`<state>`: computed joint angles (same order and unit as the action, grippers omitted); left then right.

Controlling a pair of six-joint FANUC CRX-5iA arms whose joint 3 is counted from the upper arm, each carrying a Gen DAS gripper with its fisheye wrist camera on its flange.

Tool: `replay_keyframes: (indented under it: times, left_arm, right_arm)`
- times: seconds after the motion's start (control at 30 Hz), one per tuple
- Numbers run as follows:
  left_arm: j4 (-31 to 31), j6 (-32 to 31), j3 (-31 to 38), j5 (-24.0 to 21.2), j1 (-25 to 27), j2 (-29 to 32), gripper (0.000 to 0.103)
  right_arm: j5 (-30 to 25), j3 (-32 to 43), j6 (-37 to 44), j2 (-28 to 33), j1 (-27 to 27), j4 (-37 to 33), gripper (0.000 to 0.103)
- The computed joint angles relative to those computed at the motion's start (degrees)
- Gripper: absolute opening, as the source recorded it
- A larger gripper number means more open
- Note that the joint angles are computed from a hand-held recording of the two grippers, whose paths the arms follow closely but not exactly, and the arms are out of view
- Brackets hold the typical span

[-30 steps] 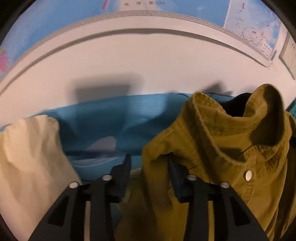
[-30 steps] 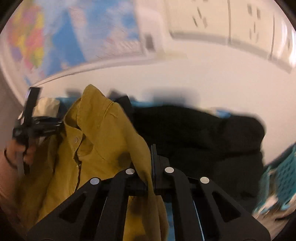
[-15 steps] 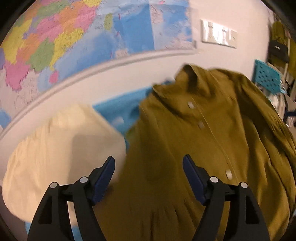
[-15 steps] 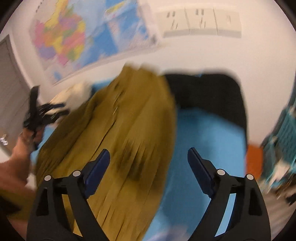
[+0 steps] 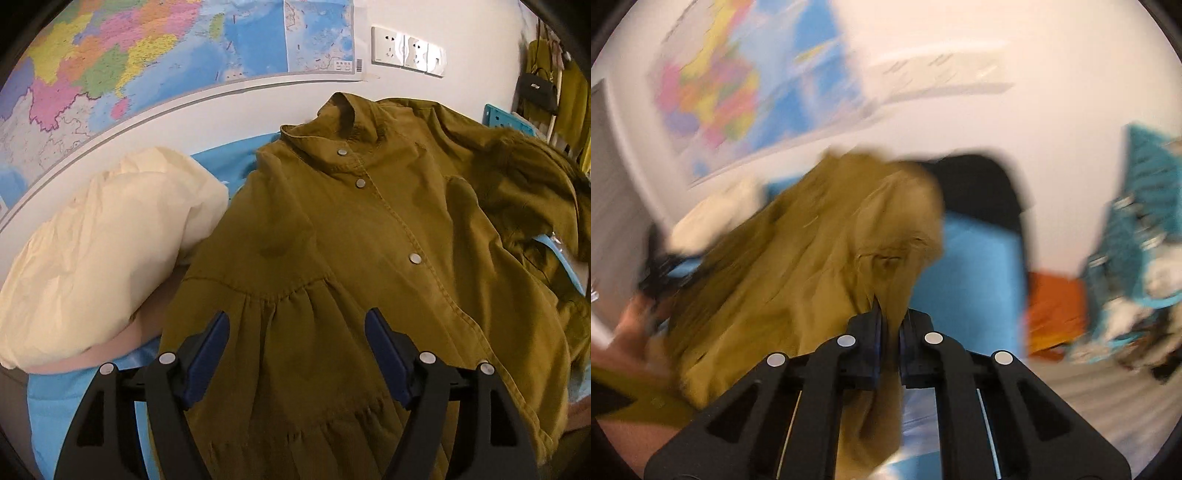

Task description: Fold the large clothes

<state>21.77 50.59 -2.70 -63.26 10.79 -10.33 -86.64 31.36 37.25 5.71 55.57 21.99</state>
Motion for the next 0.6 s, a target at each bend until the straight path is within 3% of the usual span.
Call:
replay_keyframes:
  times: [0.07, 0.2, 0.3, 0.37, 0.43, 0.47, 0.53, 0.57, 0.6]
  left_arm:
    - [0.13, -0.73, -0.59, -0.71, 0.17, -0.67, 0.076]
    - [-0.37, -3.54, -2.45, -3.03, -0.56, -2.14, 0.079]
    - [0.79, -6.01, -3.37, -5.9, -1.14, -2.28, 0.088]
    - [-1.22, -5.96, -3.16, -6.45, -2.51, -2.19, 0.089]
    - [-5.24, -4.12, -2.03, -6.64, -4.45, -1.57, 0.089]
    - [-7.52, -2.51, -1.22, -7.05, -5.48, -0.85, 0.089]
    - [-8.02, -1.5, -0.88, -7.57, -5.66, -0.11, 0.078]
    - [-9.15, -0.45, -0.78, -6.64, -5.85, -0.28, 0.059]
    - [-9.79, 0.58, -0.37, -6.3, -5.65, -0.29, 0.046]
  right_arm:
    - [-3.11, 0.55, -0.45, 1.48, -1.91, 0.71, 0.007]
    - [-4.02, -3.66, -3.01, 2.7, -5.4, -3.68, 0.008]
    - [-3.11, -7.99, -5.77, 2.15, -6.63, -7.37, 0.013]
    - [-3.32, -9.35, -7.34, 2.12, -6.07, -6.68, 0.023]
    - [-4.44, -9.05, -9.39, 2.25, -4.25, -2.97, 0.056]
    - [-3.81, -10.44, -10.47, 1.04, -3.16, -0.55, 0.061]
    - [-2.62, -10.75, -12.07, -0.28, -0.75, 4.13, 0.07]
    - [-1.96, -10.64, -12.58, -0.76, 0.03, 5.23, 0.072]
    - [-0.76, -10.93, -13.13, -1.61, 0.92, 6.32, 0.075]
